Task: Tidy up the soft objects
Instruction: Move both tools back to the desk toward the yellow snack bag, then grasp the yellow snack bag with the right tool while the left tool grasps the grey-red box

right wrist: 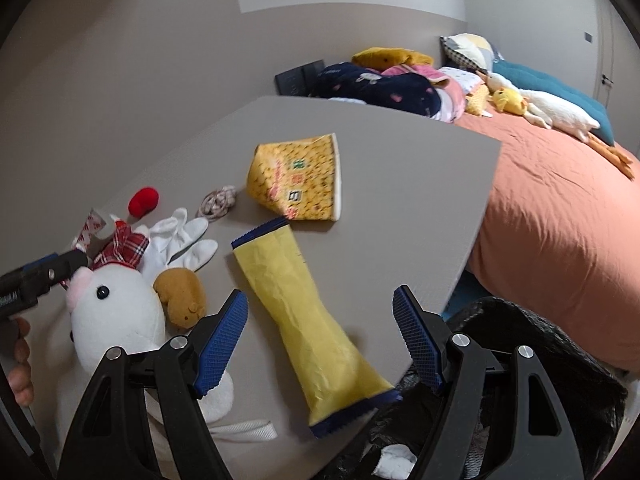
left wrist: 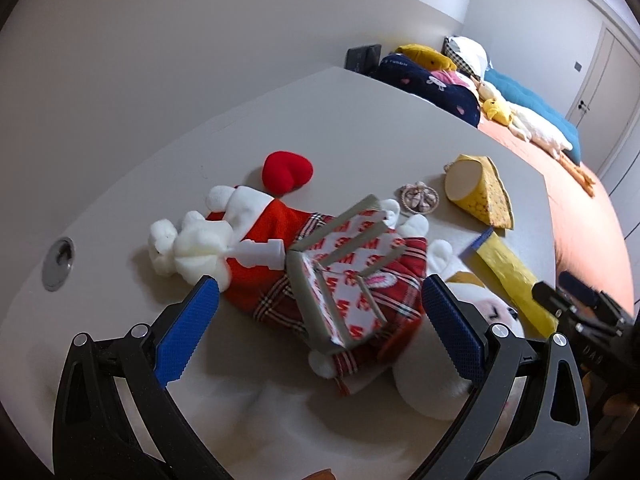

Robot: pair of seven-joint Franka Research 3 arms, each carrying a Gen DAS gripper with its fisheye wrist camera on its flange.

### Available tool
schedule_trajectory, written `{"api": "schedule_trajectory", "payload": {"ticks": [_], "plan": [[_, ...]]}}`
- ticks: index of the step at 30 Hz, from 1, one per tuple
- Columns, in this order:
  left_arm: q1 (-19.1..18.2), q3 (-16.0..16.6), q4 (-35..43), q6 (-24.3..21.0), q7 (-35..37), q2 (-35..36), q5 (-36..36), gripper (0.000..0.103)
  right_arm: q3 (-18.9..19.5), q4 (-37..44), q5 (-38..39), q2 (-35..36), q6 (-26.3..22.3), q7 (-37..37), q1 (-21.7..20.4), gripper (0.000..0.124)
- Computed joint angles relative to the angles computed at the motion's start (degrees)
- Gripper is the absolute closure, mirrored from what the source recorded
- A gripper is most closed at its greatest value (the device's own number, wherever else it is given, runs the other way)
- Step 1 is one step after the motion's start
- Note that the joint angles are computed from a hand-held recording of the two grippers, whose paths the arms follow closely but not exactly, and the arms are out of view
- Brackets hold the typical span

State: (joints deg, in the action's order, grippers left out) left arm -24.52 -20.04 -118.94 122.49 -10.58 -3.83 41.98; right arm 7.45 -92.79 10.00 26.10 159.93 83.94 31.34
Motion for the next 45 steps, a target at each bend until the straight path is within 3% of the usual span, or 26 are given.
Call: {"api": "schedule_trajectory", "payload": {"ticks": [2,6,10,16,20,24,33,45], "plan": [[0.2,0.2,-0.5,0.8,-0.1,-0.1,0.1,0.009,-0.3,0.5,-0.6,0.6,-0.3,0.1,0.4,0.048],[0.9,0.9,-2.1,4.7,1.0,-0.5,-0.8,0.029,-0.4,1.7,-1.2,1.5,-1.7,-0.1,0.7,0.048],[1.6,1.0,-3.1,7.9,0.7,-0.6,-0.6,0.047,-0.9,2.1,-2.5,1.9,-2.7,0.1,1.2,0.066],[1.9,1.1,-3.8,10.1,-0.2,-0.3,-2.0,0.052,-1.9,2.1,-5.4,2.0,-3.3,0.8,2.4,0.095],[2.0,0.7,-4.8,11.1,-2.6,-0.9,0.0,0.057,-1.2,1.6,-4.1,1.4,-3.0,0.5,1.7,0.105],[1.6,-0.1,-4.7,9.2,-4.9,-1.6,1.8,0.058,-1.0,-0.4,-4.0,-0.2,-1.7,0.4,1.6,0.105],[-0.3,-2.6,-2.0,-0.4,-6.5,-3.9,3.8,0.059,0.1,-6.8,-1.8,-5.7,2.2,-1.1,-0.1,0.105],[-5.3,-4.0,7.4,-6.1,-4.9,2.0,7.5,0.059,1.5,-18.5,3.1,-15.6,8.1,-3.9,-3.2,0.105]]}}
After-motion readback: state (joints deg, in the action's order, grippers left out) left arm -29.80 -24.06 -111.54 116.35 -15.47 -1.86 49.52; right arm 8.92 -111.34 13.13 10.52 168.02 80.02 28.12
